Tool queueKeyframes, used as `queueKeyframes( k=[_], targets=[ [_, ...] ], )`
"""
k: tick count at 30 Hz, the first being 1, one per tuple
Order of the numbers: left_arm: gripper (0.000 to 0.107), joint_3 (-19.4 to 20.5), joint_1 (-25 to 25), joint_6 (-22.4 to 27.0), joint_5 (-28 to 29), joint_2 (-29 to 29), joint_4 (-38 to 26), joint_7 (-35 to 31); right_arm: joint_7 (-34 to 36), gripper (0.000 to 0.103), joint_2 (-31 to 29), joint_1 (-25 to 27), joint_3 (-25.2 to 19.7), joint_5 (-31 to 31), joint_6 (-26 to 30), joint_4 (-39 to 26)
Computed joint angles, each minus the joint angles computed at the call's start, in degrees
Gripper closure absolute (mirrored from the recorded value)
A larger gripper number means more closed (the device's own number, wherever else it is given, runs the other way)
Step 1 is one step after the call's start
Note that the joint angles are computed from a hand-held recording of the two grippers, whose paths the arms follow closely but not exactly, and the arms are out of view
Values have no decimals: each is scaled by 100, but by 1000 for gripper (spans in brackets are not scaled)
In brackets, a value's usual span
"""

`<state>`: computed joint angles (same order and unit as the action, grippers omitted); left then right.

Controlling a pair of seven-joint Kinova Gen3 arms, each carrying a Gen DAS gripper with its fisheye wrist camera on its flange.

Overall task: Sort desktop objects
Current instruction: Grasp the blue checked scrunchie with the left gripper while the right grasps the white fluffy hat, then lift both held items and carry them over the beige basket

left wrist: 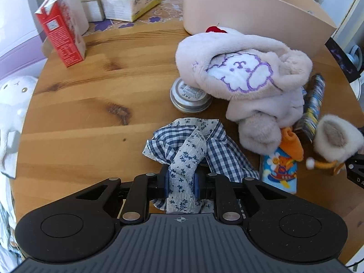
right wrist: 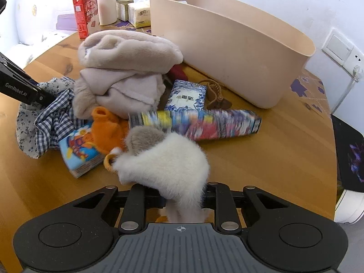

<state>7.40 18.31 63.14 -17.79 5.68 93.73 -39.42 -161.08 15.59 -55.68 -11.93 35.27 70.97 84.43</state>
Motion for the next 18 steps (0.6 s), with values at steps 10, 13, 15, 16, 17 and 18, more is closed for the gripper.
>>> queueKeyframes(
  k=[10,13,15,16,17,18],
  targets=[
    [88,302,228,359,-374,-507,104,624,-662,82,-252,-464,-216,343,703,-2],
    [88,368,212,407,-462,-599,77,696,-828,82,-258,-580,-275,493,950,-80],
    [88,437,235,498,-568,-626,23,816,-1102,82,-274,-697,-302,613,1193,-124],
    [88,467,249,545,-605,-652,-9,860,-1247,82,-296,-752,-320,663,1317,-137],
    [88,491,257,578,-638,-680,-37,873,-1336,82,-300,-794,-344,704,1427,-164],
    [88,514,264,599,-668,-696,-67,883,-1399,82,-308,-834,-368,751,1537,-184]
  ],
)
